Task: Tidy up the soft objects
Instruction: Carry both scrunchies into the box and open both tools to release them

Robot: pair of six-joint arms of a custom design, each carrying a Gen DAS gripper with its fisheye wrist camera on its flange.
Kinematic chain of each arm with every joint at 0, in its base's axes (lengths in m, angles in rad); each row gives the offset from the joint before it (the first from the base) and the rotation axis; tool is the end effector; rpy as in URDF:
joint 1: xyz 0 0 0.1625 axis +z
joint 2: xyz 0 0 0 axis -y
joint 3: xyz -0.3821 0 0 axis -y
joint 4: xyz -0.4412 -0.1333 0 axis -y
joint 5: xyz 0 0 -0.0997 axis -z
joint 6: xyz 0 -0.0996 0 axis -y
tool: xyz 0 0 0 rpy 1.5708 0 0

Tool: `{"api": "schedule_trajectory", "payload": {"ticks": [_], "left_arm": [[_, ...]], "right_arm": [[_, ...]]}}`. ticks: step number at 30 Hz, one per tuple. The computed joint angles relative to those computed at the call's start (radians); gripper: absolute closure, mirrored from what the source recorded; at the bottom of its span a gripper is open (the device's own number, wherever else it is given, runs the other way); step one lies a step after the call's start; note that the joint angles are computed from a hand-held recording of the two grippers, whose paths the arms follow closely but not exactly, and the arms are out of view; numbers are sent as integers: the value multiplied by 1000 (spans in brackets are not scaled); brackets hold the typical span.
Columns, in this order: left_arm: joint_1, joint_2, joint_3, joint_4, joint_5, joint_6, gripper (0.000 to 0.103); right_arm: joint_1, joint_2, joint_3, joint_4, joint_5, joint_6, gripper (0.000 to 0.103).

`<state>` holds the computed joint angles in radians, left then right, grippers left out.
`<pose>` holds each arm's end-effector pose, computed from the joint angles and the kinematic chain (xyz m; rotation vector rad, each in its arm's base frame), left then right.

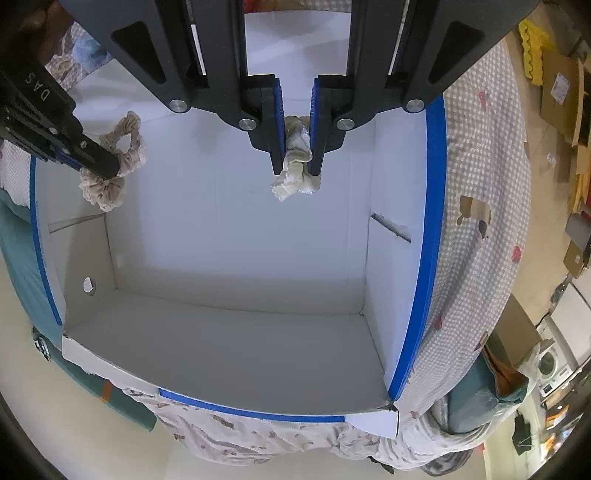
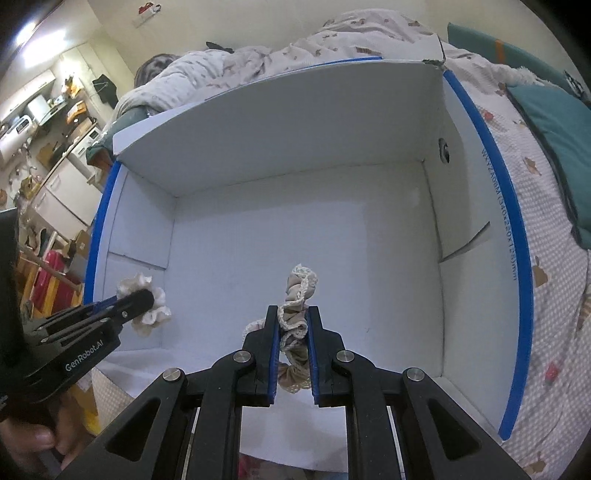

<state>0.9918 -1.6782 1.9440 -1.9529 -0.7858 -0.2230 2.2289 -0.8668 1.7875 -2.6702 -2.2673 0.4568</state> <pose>-0.0987 -0.5232 0.3681 0.3698 2.3840 -0.5190 0.4378 -0.4529 0.0451 0.1742 -2.5523 0.6855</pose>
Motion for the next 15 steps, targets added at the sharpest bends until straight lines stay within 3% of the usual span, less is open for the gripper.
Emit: {"api": "schedule_trajectory", "payload": {"ticks": [15], "left_arm": [[-18, -14, 26, -15, 30, 19, 91]], "right_arm": [[3, 1, 3, -1, 5, -2, 88]]}}
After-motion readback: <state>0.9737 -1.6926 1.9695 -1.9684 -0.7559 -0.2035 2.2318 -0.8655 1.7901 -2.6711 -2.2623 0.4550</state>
